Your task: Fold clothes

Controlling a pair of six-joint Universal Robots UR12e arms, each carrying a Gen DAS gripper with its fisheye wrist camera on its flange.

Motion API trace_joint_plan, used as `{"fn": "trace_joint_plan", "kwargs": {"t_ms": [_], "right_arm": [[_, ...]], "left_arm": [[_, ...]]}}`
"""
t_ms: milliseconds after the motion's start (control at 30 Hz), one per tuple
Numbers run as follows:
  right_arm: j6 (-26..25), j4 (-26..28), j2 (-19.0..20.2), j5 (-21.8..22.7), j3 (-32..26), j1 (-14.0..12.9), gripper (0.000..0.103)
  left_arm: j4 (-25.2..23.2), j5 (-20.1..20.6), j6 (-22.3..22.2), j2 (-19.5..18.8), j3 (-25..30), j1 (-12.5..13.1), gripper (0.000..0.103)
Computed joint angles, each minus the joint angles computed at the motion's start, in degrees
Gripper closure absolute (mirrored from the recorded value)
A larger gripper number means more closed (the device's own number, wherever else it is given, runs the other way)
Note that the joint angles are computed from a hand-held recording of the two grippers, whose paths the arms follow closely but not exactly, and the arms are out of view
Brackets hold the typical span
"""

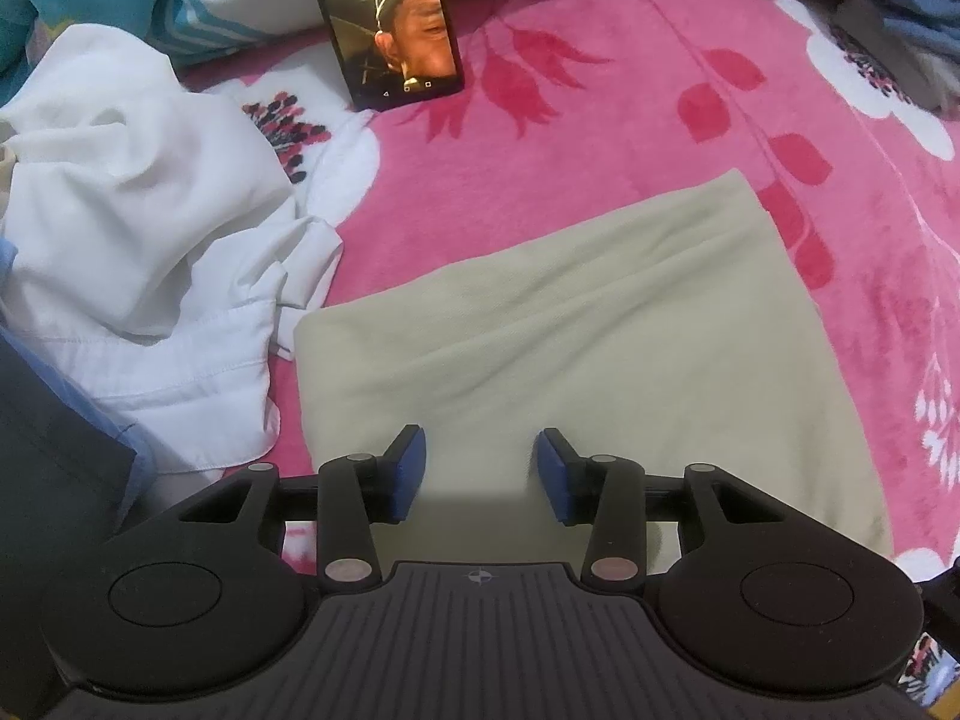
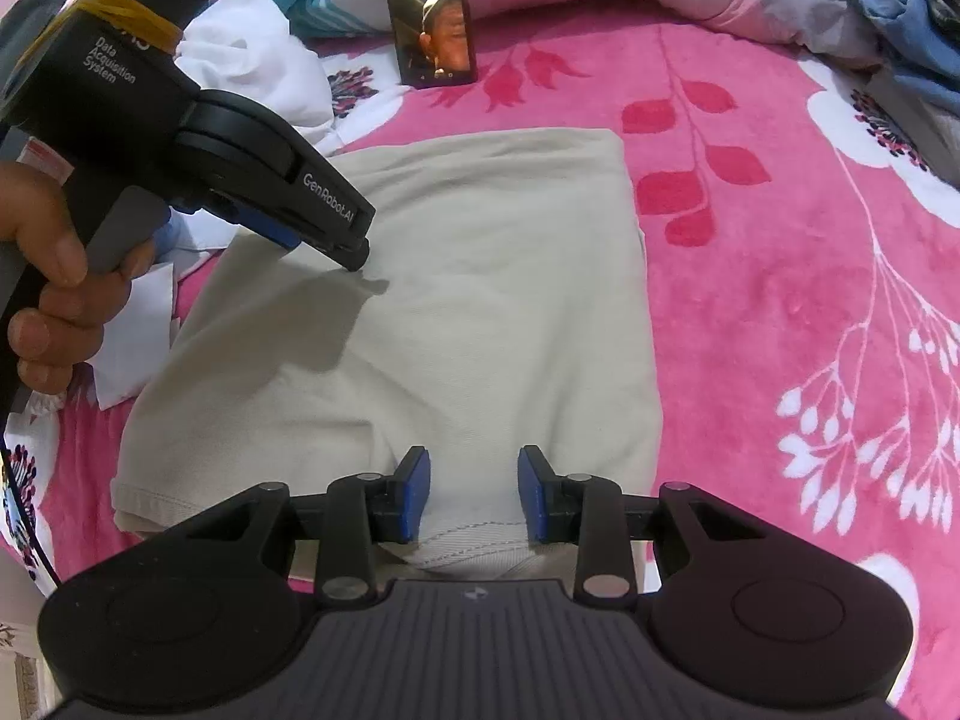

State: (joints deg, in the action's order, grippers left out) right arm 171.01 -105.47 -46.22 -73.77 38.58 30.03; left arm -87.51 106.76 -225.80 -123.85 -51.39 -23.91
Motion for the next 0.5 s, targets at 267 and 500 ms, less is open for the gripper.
{"fn": "trace_joint_plan", "kwargs": {"t_ms": [267,500], "right_arm": [[0.9,-1.1,-0.2,-0.4,0.7,0.2,0.068],[2.0,-2.5,-0.6,-1.2,1.7,0.4,0.068]], "left_arm": [[-0.7,0.6,0.4,-0.4,0.5,-0.1,0.059],[-1.1,0.9,0.2,-0.6,0.8,-0.3,0.058]]}}
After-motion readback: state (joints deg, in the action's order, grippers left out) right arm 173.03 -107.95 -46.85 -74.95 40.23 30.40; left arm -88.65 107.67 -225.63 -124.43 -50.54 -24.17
